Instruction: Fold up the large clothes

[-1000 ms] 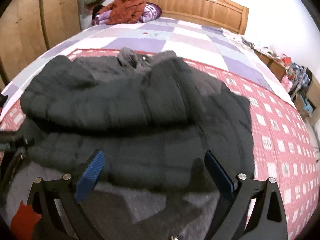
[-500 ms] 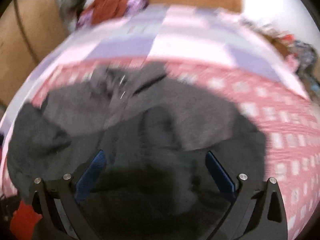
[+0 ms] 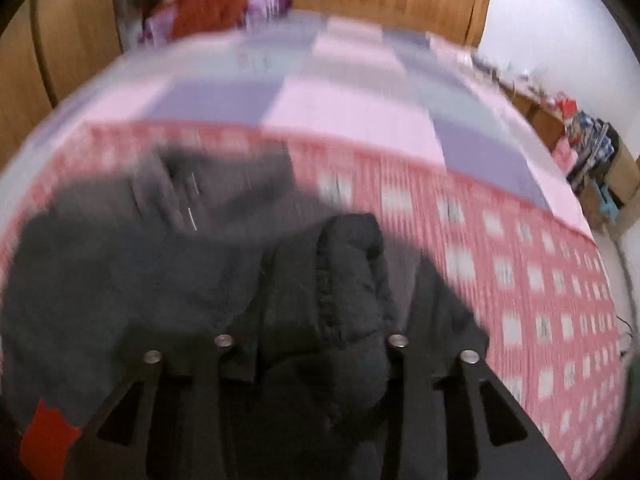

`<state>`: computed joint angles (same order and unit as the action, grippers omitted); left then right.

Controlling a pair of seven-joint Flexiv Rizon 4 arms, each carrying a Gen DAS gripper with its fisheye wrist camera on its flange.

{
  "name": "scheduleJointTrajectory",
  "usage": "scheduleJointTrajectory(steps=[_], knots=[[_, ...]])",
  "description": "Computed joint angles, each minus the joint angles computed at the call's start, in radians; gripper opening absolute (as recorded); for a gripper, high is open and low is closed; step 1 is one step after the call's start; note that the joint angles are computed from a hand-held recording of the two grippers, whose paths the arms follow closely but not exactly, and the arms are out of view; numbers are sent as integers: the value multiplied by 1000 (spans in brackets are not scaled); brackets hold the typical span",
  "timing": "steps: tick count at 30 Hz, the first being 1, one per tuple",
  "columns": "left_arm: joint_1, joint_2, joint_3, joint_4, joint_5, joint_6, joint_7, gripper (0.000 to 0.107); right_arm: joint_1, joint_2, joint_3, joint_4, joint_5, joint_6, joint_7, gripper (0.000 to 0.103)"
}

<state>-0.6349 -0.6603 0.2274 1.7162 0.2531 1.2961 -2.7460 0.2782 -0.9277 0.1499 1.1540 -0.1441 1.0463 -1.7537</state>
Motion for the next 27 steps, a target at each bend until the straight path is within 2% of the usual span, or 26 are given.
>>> scheduleJointTrajectory(steps=[5,7,11,14,19,24,27], knots=[[-1,27,4,32,6,26,-3,45,-15,108,-11,246,18,229,17,62],[-2,40,3,42,8,37,-5,47,-26,140,-9,318,4,303,16,63],[-14,80,15,56,24,24,-6,48,-55,190,4,422,-41,375,-12,65],[-41,116,36,53,68,-18,-26,48,-82,199,28,443,-50,378,-19,65],[-98,160,89,-28,223,-170,-114,48,-88,196,42,448,-45,384,7,65],[-11,69,57,-203,274,-260,-110,48,-52,174,41,433,-72,407,11,65],[63,-34,8,-341,259,-356,-50,49,7,144,-15,415,-115,450,26,69]])
